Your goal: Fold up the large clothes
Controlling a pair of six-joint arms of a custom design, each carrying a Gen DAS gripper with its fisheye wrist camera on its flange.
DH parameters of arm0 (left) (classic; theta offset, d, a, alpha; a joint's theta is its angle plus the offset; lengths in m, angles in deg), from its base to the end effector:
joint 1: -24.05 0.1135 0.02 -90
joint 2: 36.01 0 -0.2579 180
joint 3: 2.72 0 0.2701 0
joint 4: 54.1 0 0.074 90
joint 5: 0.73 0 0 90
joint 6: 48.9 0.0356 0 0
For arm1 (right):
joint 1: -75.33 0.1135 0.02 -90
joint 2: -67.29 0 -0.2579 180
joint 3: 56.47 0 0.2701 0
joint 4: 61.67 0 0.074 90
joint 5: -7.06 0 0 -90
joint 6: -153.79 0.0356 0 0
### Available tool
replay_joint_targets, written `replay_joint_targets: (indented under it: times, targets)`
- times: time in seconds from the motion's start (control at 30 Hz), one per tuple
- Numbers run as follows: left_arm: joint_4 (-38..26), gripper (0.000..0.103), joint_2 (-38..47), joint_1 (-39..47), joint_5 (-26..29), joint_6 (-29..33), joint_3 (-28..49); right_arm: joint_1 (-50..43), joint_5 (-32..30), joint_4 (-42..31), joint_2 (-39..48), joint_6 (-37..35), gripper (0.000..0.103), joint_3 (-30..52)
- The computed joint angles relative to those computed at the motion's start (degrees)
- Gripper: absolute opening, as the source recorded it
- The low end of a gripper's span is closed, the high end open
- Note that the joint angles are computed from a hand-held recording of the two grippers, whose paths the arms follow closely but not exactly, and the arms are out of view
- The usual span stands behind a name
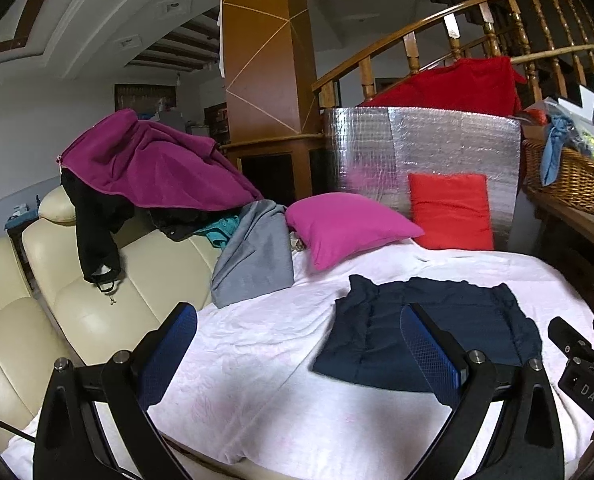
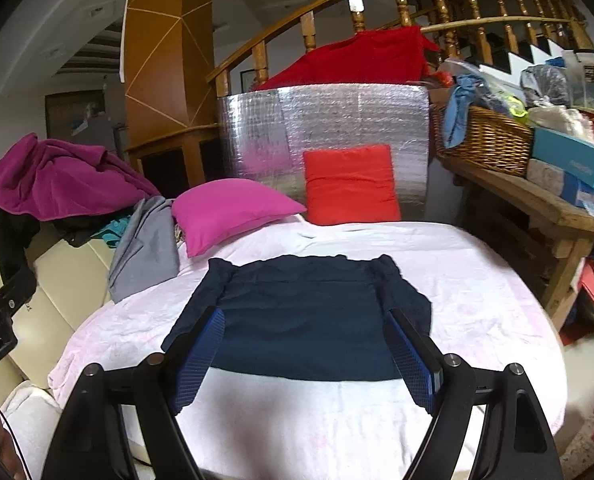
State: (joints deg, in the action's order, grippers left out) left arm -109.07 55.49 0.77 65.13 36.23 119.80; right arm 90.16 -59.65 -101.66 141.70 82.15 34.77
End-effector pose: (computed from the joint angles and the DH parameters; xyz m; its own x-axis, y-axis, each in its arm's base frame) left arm 0.3323 -0.1271 0.4673 -0.3730 0.0762 -0.9247 -0.0144 0.9960 0.0878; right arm 0.3007 0.0651 0.3981 -0.3242 0.2134 -0.9216 0.2302 0.9627 0.1420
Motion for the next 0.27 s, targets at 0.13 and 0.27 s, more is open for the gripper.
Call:
replay_joint_targets:
  times: [0.13,0.27]
  targets:
    - [-0.67,0.101,4.72,0.81,2.0,-0.09,4.06,-2.28,-2.91,1.05,4.53,-0.04,0.084,1.98]
    - [1.61,0.101,9.68,2.79,6.7,-0.13,7.09,-6.21,-5.33,2.04,8.07,-0.46,0.084,3.32]
